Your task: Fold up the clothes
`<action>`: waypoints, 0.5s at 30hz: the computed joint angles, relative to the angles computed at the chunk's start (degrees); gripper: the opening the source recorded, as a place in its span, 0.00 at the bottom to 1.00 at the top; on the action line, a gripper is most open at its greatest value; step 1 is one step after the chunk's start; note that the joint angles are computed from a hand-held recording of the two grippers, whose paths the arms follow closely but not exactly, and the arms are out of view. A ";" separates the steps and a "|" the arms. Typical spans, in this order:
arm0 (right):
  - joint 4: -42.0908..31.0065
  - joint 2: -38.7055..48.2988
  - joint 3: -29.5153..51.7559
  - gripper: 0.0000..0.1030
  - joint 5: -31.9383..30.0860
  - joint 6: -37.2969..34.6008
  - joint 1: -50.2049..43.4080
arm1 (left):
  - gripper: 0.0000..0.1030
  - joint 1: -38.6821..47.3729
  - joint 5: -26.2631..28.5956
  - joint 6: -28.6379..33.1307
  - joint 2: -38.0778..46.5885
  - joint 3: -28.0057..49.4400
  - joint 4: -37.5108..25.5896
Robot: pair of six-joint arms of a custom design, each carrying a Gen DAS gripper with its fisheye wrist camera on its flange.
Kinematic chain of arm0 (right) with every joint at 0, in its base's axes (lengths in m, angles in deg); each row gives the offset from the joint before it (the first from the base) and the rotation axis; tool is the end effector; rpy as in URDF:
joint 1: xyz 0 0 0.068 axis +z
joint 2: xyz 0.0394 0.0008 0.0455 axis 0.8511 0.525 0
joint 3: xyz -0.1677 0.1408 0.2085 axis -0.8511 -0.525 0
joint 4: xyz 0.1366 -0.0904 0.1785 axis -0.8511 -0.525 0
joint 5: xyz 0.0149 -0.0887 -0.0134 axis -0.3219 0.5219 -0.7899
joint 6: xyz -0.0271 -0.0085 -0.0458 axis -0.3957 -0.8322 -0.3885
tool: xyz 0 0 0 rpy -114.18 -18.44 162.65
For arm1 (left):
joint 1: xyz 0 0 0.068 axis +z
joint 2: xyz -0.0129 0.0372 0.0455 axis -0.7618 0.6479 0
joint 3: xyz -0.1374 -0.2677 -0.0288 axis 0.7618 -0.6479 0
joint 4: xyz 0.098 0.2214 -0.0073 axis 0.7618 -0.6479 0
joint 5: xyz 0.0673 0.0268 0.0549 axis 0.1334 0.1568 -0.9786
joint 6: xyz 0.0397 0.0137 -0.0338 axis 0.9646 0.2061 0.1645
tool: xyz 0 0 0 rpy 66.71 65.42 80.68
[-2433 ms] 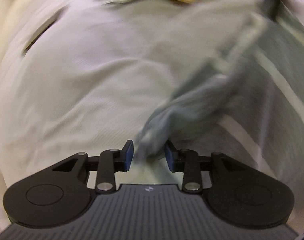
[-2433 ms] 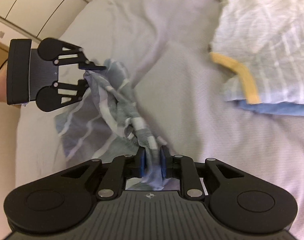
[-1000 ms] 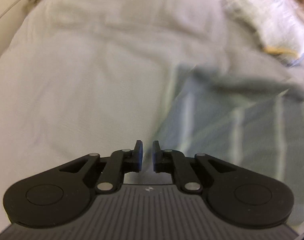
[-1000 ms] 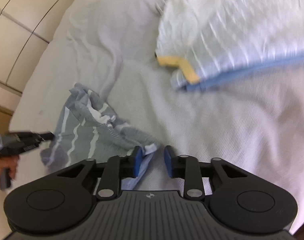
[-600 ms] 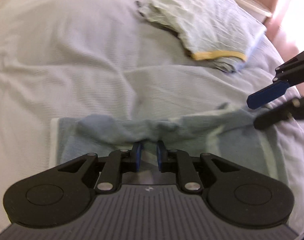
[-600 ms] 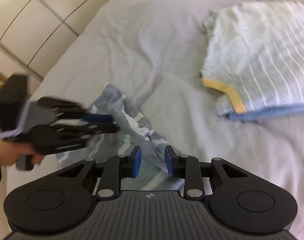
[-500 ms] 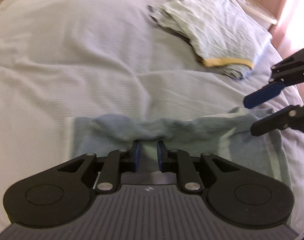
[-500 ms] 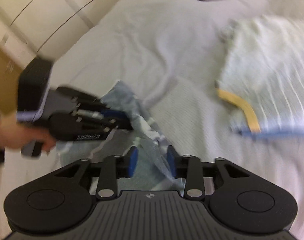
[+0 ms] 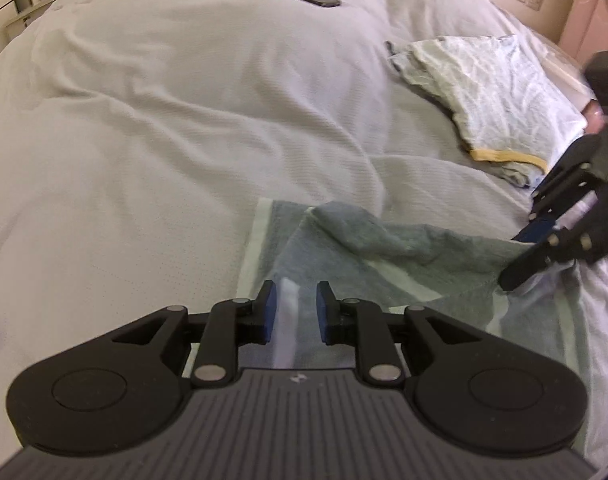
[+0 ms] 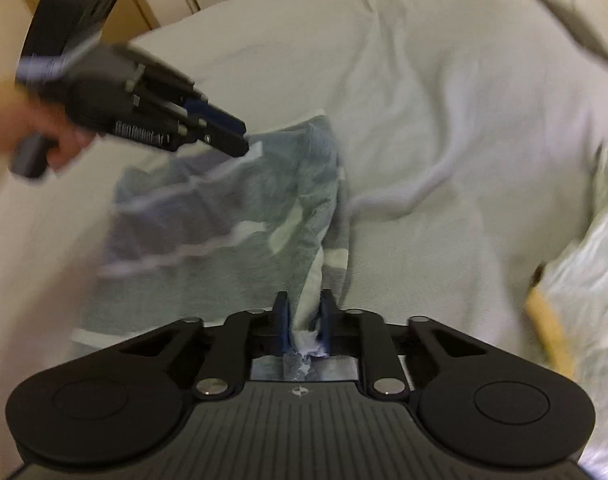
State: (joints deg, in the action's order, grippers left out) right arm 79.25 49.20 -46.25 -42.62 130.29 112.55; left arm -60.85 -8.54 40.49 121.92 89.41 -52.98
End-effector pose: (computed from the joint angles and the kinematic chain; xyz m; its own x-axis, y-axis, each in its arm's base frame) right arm 0.1617 0.2160 0.1538 -0.8849 0.0920 -0.4566 -0.1044 0.9162 0.3869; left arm 0.3616 -0.0890 0.1455 -0.2738 0.7983 -0.5363 0.9499 0.3119 -0.0208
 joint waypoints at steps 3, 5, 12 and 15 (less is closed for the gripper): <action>11.89 -2.50 -7.87 0.16 -8.91 8.80 -5.86 | 0.17 -1.13 0.66 1.31 -0.49 -0.94 0.01; 12.66 -3.95 -9.94 0.21 -7.45 13.00 -6.63 | 0.18 -2.09 0.84 2.11 -0.56 -1.41 0.21; -0.88 -3.19 -0.70 0.36 3.00 3.34 -0.19 | 0.21 -3.24 1.27 2.41 -0.17 -1.43 -0.04; -5.38 -0.59 4.05 0.11 4.67 0.68 1.68 | 0.22 -2.77 1.86 2.65 -0.54 -1.52 -0.05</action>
